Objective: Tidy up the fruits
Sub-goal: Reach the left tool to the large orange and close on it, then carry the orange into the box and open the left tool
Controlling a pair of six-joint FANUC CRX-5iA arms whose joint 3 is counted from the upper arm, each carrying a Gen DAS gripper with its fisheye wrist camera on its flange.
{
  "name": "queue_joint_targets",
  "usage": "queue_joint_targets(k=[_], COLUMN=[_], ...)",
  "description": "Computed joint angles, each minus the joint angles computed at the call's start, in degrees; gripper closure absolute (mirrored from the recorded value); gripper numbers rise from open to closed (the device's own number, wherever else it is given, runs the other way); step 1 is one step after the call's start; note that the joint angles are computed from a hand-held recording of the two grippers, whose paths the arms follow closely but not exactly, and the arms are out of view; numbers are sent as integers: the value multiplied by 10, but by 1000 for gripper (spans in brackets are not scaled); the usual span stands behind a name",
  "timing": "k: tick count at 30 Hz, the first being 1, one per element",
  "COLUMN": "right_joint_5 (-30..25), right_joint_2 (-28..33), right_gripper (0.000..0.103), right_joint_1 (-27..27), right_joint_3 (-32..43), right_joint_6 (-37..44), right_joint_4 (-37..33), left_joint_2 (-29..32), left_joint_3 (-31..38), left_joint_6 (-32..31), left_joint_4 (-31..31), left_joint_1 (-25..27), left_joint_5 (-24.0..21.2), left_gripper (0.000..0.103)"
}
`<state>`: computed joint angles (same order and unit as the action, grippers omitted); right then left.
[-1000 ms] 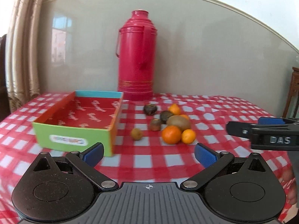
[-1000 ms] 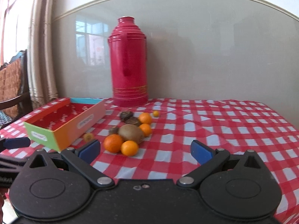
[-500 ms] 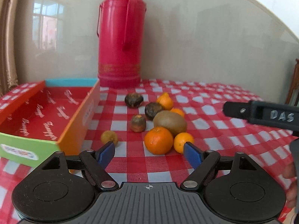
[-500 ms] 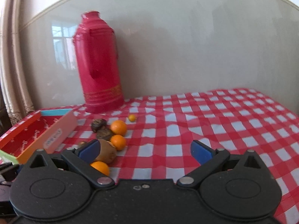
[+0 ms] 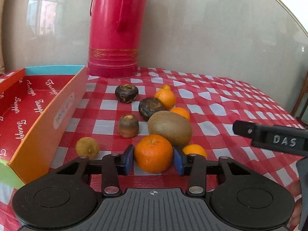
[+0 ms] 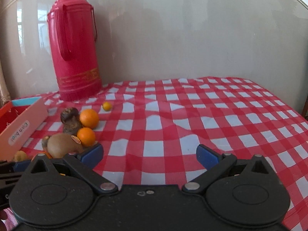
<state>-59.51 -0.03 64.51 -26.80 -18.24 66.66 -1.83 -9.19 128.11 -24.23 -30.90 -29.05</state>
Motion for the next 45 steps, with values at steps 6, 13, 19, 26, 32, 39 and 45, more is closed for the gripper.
queue_joint_targets(k=[6, 13, 19, 26, 32, 39, 45], right_joint_5=[13, 38, 57, 77, 78, 72, 80], right_joint_2=[-5, -4, 0, -5, -4, -7, -4], right_gripper=[6, 6, 5, 5, 5, 6, 24], right_joint_1=[0, 3, 7, 10, 22, 34, 34], right_joint_3=[-2, -5, -4, -12, -17, -19, -7], right_joint_6=[-16, -43, -26, -25, -18, -1, 34], right_joint_4=[1, 42, 61, 73, 84, 75, 41], left_joint_2=[-35, -104, -139, -161, -180, -187, -201], left_joint_3=[-5, -3, -33, -43, -52, -52, -64], left_joint_6=[51, 239, 215, 260, 257, 255, 259], left_joint_4=[-69, -289, -245, -298, -304, -310, -300], left_joint_1=[-23, -72, 1, -27, -49, -73, -70], left_joint_5=[-6, -108, -130, -164, -183, -212, -233], left_gripper=[60, 60, 60, 10, 0, 0, 0])
